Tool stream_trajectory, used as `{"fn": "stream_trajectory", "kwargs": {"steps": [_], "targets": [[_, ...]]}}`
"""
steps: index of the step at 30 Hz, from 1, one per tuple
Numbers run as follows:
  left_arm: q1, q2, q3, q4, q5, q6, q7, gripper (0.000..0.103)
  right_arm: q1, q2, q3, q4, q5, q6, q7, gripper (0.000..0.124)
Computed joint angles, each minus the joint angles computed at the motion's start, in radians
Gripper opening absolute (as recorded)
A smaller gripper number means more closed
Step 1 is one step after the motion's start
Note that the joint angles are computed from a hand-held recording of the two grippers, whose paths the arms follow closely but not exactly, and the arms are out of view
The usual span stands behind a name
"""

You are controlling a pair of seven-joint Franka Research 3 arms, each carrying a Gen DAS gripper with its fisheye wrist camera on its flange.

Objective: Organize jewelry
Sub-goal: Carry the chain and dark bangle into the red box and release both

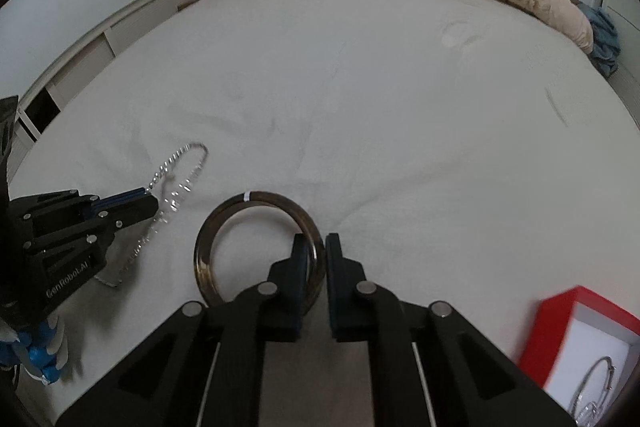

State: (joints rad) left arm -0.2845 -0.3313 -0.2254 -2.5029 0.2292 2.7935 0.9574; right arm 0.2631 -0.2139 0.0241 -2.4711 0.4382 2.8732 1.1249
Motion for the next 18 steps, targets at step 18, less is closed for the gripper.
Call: {"fn": "stream_trajectory", "kwargs": {"steps": [18], "targets": [[-0.072, -0.237, -0.104, 0.194, 0.054, -0.241, -0.072, 0.003, -0.155, -0.578, -0.046, -0.186, -0.108, -0.217, 0.088, 0.008]]}}
